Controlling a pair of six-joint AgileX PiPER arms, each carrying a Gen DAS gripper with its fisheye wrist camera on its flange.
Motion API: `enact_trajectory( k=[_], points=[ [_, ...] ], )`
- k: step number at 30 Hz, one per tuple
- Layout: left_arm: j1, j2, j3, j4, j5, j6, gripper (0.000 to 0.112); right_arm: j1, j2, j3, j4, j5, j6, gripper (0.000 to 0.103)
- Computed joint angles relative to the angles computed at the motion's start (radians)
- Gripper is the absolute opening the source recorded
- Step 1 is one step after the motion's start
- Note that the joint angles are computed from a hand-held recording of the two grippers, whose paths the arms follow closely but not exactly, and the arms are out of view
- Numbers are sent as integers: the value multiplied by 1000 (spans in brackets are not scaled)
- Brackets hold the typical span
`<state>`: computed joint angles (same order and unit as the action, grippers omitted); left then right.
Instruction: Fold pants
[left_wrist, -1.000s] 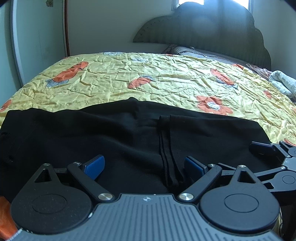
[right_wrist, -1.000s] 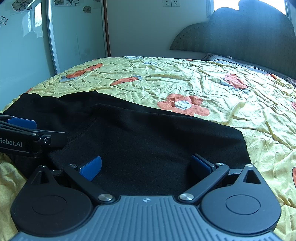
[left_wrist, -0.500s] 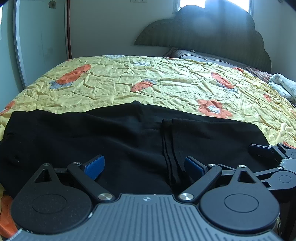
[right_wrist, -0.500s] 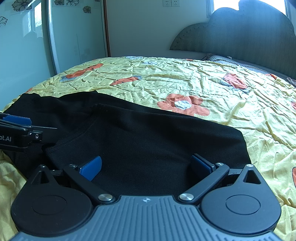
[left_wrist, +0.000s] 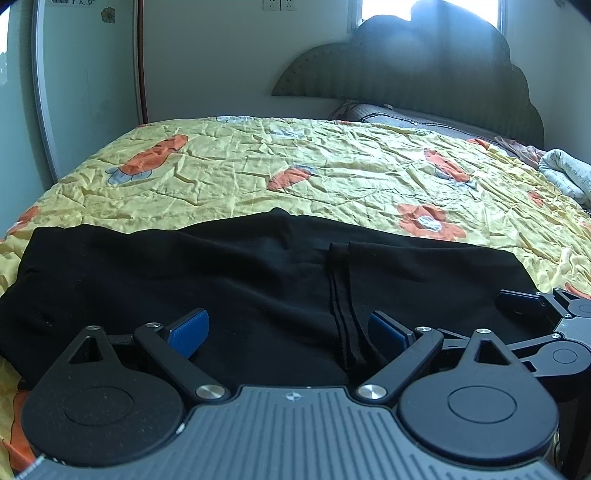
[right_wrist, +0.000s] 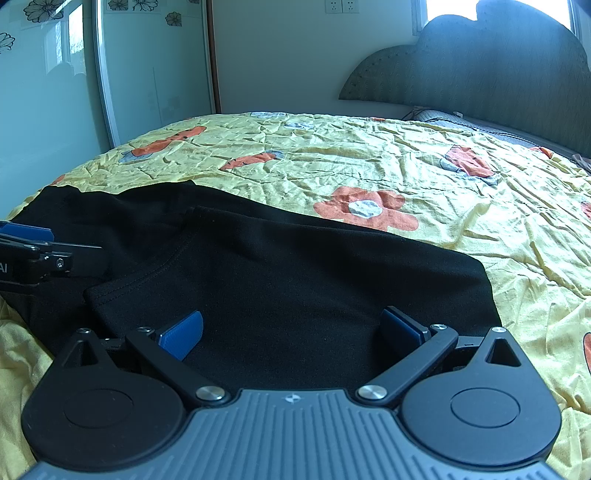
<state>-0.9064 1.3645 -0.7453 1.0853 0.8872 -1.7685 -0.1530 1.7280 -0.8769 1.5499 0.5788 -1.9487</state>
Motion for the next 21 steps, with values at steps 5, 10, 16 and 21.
enact_trajectory(
  k=[5,10,16,21],
  points=[
    [-11,-11,1,-1,18,4,95,0,0,0,0,0,0,103],
    [-25,-19,-1,-3,39,5,95,-1,0,0,-1,0,0,103],
    [-26,-25,-1,-8,43,10,95,-2,-1,0,-2,1,1,103],
    [-31,-47,5,-16,57,19,95,-2,0,0,-2,1,1,103]
  ],
)
